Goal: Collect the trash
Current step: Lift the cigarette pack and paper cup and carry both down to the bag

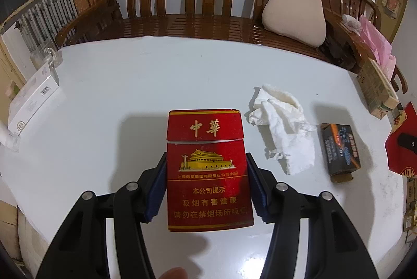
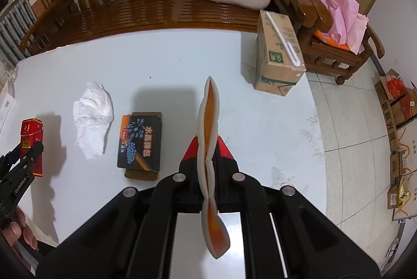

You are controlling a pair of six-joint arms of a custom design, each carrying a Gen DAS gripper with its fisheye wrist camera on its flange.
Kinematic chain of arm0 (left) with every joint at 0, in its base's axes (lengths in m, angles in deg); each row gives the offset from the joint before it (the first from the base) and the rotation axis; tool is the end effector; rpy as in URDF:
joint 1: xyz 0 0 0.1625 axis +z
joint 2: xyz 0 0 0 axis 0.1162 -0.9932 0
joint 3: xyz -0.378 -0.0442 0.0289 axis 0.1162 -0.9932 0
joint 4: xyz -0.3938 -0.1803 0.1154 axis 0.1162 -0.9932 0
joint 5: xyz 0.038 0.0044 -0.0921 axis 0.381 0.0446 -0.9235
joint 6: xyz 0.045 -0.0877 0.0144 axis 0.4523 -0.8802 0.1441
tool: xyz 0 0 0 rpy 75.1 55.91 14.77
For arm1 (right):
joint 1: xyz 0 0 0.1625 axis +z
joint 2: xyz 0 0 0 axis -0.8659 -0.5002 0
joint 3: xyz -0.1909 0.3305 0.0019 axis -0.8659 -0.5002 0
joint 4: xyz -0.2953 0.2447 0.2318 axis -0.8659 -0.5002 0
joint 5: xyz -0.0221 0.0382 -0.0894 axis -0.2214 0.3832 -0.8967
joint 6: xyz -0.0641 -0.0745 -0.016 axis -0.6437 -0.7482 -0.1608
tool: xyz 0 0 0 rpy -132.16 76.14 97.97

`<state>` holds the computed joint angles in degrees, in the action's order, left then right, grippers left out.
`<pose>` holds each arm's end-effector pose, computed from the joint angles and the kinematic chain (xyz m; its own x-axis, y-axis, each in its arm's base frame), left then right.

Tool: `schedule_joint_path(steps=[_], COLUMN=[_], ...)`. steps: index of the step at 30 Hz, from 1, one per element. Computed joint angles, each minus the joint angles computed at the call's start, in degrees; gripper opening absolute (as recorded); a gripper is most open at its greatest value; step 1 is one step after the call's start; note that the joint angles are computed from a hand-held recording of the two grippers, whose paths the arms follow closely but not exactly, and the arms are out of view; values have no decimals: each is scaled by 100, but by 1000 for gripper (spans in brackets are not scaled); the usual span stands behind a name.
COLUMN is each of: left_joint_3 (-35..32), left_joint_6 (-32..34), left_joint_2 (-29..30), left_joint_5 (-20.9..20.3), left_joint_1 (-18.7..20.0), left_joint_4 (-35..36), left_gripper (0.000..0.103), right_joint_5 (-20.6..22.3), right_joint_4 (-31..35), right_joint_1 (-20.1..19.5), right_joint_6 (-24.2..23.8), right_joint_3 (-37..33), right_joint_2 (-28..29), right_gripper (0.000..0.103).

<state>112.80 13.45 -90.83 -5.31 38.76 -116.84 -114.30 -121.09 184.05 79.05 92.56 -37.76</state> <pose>-0.1732 -0.4919 0.4216 -0.6627 -0.3899 -0.6394 0.1640 0.7575 -0.6319 0.4996 -0.6279 0.1724 -0.6293 -0.3160 0.7100 -0.5234 0.8476 -0.0867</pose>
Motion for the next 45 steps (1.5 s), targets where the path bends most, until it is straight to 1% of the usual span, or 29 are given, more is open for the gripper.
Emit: schedule_joint_path(steps=[6, 11, 14, 23, 25, 30, 36, 38, 40, 45], left_joint_3=[-47, -92, -130, -146, -88, 38, 239, 370, 496, 917], left_joint_6=[-192, -451, -650, -1162, -1185, -1474, -1960, -2035, -2227, -2507], left_joint_2=[-80, -184, -249, -461, -565, -798, -1153, -1315, -1455, -1873], left_joint_5=[141, 270, 359, 432, 390, 330, 120, -5, -119, -536], left_joint_1=[-290, -615, -843, -1563, -1746, -2210, -2827, -3040, -3266, -3794], left_joint_4=[346, 780, 1108, 1853, 1890, 2308, 3003, 3137, 3369, 3572], left_gripper=[54, 54, 54, 54, 54, 54, 54, 54, 54, 54], right_joint_5=[80, 108, 157, 316, 360, 369, 367, 425, 373, 399], right_joint_4=[-212, -489, -673, -1121, -1222, -1522, -1741, -1798, -1919, -2170], right_joint_1=[107, 253, 354, 748, 855, 1080, 1322, 1392, 1478, 1649], right_joint_6=[-73, -259, -347, -594, -630, -665, -699, -675, -675, -561], right_joint_3=[192, 483, 679, 1252, 1423, 1855, 2433, 2669, 2925, 3638], right_joint_2=[-246, -553, -759, -1365, -1531, -1875, -2319, -2490, -2647, -3100], right_gripper=[5, 5, 5, 5, 5, 5, 5, 5, 5, 5])
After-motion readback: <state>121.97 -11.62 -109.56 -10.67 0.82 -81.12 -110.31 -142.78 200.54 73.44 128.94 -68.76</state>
